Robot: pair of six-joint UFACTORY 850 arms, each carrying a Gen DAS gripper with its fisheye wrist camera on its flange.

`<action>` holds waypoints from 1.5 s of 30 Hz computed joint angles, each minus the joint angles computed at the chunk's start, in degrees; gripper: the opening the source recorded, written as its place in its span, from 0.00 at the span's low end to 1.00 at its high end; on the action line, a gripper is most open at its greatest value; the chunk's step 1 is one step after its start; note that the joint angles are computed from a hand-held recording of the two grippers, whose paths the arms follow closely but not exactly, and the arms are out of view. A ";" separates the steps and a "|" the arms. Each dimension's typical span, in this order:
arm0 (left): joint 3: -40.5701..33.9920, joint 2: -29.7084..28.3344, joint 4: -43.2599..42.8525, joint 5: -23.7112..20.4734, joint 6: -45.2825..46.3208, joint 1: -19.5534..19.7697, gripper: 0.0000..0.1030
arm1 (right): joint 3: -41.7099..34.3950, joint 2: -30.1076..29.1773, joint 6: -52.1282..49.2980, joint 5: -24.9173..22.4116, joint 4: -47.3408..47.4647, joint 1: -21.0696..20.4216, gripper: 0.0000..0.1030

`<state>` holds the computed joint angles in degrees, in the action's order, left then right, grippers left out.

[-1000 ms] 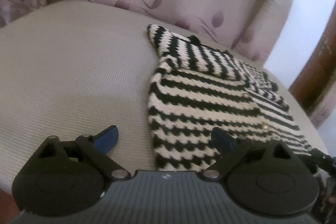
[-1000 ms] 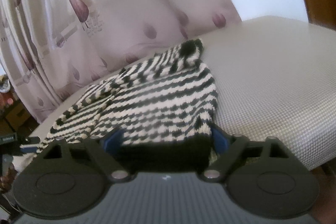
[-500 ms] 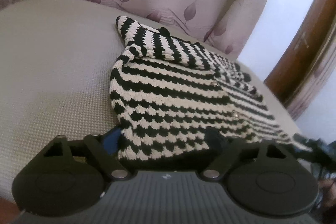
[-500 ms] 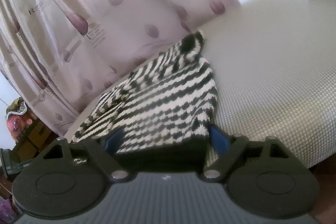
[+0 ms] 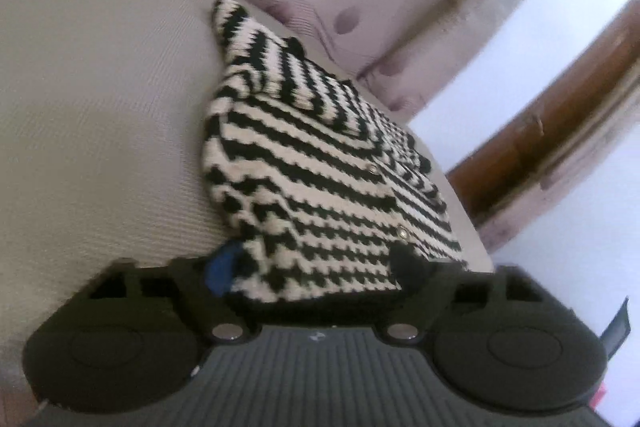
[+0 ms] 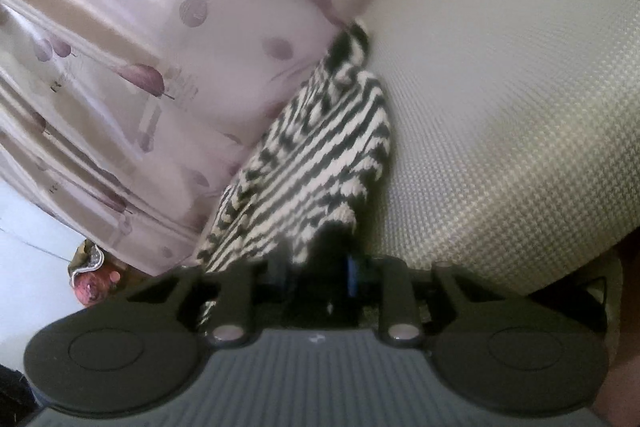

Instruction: Fold small clothes

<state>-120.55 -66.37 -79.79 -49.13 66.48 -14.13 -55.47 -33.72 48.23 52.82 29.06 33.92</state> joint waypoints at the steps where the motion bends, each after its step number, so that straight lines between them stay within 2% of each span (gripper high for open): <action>1: 0.33 0.28 0.10 0.29 1.19 -0.33 0.91 | -0.26 -0.15 -0.08 -0.04 0.28 0.07 0.25; 3: 1.16 0.90 0.16 1.24 3.38 -1.06 0.96 | -0.89 -0.56 0.07 0.00 0.58 0.11 0.25; 8: 4.22 2.63 -1.45 4.78 7.88 -1.88 0.91 | -1.57 -1.58 2.53 1.26 -0.58 -0.27 0.25; 10: 5.53 3.23 -3.02 6.22 9.92 -1.96 0.74 | -1.66 -1.70 2.76 1.45 -0.59 -0.30 0.25; 11: 5.99 3.54 -3.15 7.13 10.24 -2.02 0.70 | -1.78 -1.81 2.74 1.49 -0.42 -0.27 0.25; 13: 5.82 3.72 -1.63 8.28 8.06 -1.83 0.54 | -1.93 -1.89 2.62 1.46 -0.09 -0.18 0.25; 20: 1.87 1.45 2.70 1.91 -0.94 0.66 0.55 | -1.41 -1.44 4.10 0.97 -1.29 -0.41 0.25; 23: 0.69 0.49 2.36 -1.19 -0.82 1.17 0.63 | -1.11 -1.49 5.49 1.53 -2.27 -0.64 0.25; 25: -1.47 -1.18 1.52 -4.00 -1.96 1.44 0.72 | -1.12 -1.63 5.95 1.86 -2.10 -0.57 0.25; 26: -2.55 -1.96 0.94 -4.87 -2.03 1.40 0.72 | -1.20 -1.74 5.88 2.03 -1.83 -0.47 0.25; 29: -2.68 -1.92 0.73 -3.39 -0.85 0.36 0.69 | -1.21 -1.92 6.61 2.49 -1.42 -0.30 0.25; 30: -2.12 -1.63 0.14 -2.51 0.38 0.08 0.61 | -1.22 -1.86 6.75 2.34 -1.33 -0.29 0.25; 31: -1.75 -1.48 0.07 -1.32 0.82 -0.22 0.41 | -1.24 -1.78 6.82 2.10 -1.24 -0.29 0.25; 33: -1.51 -1.66 0.39 0.80 -0.72 -0.58 0.16 | -1.35 -1.59 6.98 1.41 -0.96 -0.28 0.25; 41: -0.41 -1.77 -3.60 0.29 0.40 -0.15 0.18 | -1.30 -1.40 9.01 0.91 -1.48 -0.63 0.25; 45: -1.85 -2.51 -2.59 -0.68 -1.14 -0.05 0.26 | -1.75 -1.56 8.54 0.60 -0.09 -0.37 0.25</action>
